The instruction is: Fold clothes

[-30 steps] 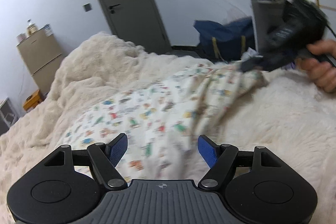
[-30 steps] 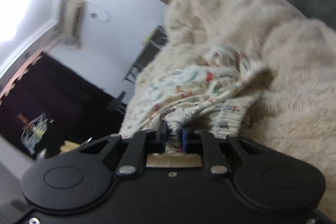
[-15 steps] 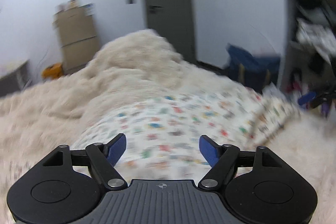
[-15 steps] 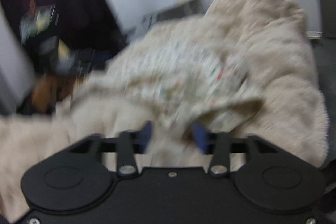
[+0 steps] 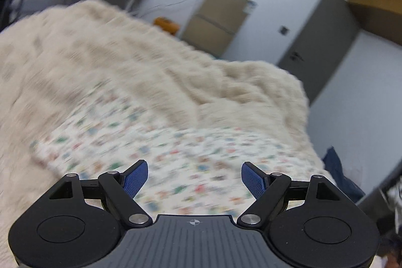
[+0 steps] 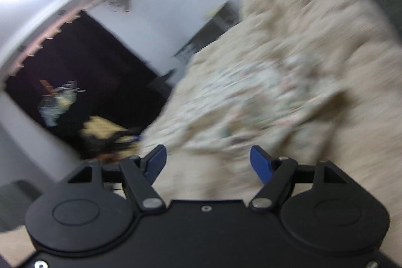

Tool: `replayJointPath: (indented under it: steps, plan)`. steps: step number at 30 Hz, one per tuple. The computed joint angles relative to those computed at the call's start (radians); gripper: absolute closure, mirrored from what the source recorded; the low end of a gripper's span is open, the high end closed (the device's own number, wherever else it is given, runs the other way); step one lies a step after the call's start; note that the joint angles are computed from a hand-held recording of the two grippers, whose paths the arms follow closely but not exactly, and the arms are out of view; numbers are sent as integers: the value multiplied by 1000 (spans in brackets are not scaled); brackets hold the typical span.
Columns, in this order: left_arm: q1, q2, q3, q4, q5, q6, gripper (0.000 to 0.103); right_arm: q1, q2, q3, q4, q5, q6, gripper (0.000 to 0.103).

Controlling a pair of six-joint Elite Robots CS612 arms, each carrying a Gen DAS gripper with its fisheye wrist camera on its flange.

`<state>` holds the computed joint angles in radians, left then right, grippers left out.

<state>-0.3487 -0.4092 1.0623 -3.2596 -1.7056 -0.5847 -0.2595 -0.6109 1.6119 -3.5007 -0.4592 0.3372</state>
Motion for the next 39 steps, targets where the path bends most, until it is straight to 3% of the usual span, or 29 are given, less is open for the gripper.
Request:
replayJointPath:
  steps: [3, 5, 8, 10, 13, 14, 16, 18, 19, 22, 23, 25, 26, 28, 30, 33, 34, 36, 38, 39]
  plan:
    - [26, 28, -6, 15, 63, -137, 25, 18, -11, 4, 94, 41, -81, 30]
    - [43, 68, -60, 77, 100, -240, 27, 31, -23, 10, 161, 14, -159, 30]
    - [55, 132, -153, 125, 126, -314, 31, 37, -15, -2, 176, 3, -146, 30]
    - [57, 168, -209, 134, 161, -371, 46, 39, -6, -15, 169, -5, -115, 30]
    - [67, 227, -312, 146, 158, -388, 47, 44, -3, -24, 166, -22, -84, 30]
    - [68, 236, -336, 178, 164, -381, 52, 48, -1, -30, 164, -35, -72, 30]
    - [68, 252, -379, 229, 185, -337, 89, 55, 5, -41, 151, -49, -50, 30]
    - [62, 268, -417, 246, 222, -273, 98, 60, 10, -52, 145, -58, -27, 30]
    - [56, 271, -422, 209, 286, -221, 99, 63, 14, -58, 146, -66, -7, 30]
    - [36, 270, -428, 156, 457, -148, 99, 69, 36, -67, 76, -93, 123, 31]
    - [33, 264, -429, 189, 470, -148, 97, 67, 49, -68, 11, -100, 224, 31]
    - [29, 250, -438, 300, 480, -166, 78, 61, 80, -76, -115, -107, 434, 31]
    - [28, 234, -429, 364, 457, -158, 72, 60, 97, -84, -179, -114, 537, 31]
    - [15, 209, -393, 367, 485, -114, 69, 58, 117, -87, -281, -149, 703, 31]
    - [-9, 172, -308, 239, 534, -37, 63, 62, 126, -73, -370, -237, 863, 31]
    - [-40, 130, -202, 27, 554, 52, 50, 76, 143, -79, -428, -347, 999, 31]
    - [-56, 110, -157, -70, 539, 71, 46, 81, 149, -84, -441, -383, 1040, 31]
    - [-71, 98, -128, -179, 478, 92, 42, 104, 157, -96, -441, -503, 1122, 32]
    - [-81, 87, -107, -220, 419, 100, 41, 130, 155, -106, -415, -633, 1148, 38]
    - [-86, 82, -98, -238, 389, 104, 41, 145, 151, -111, -395, -710, 1150, 47]
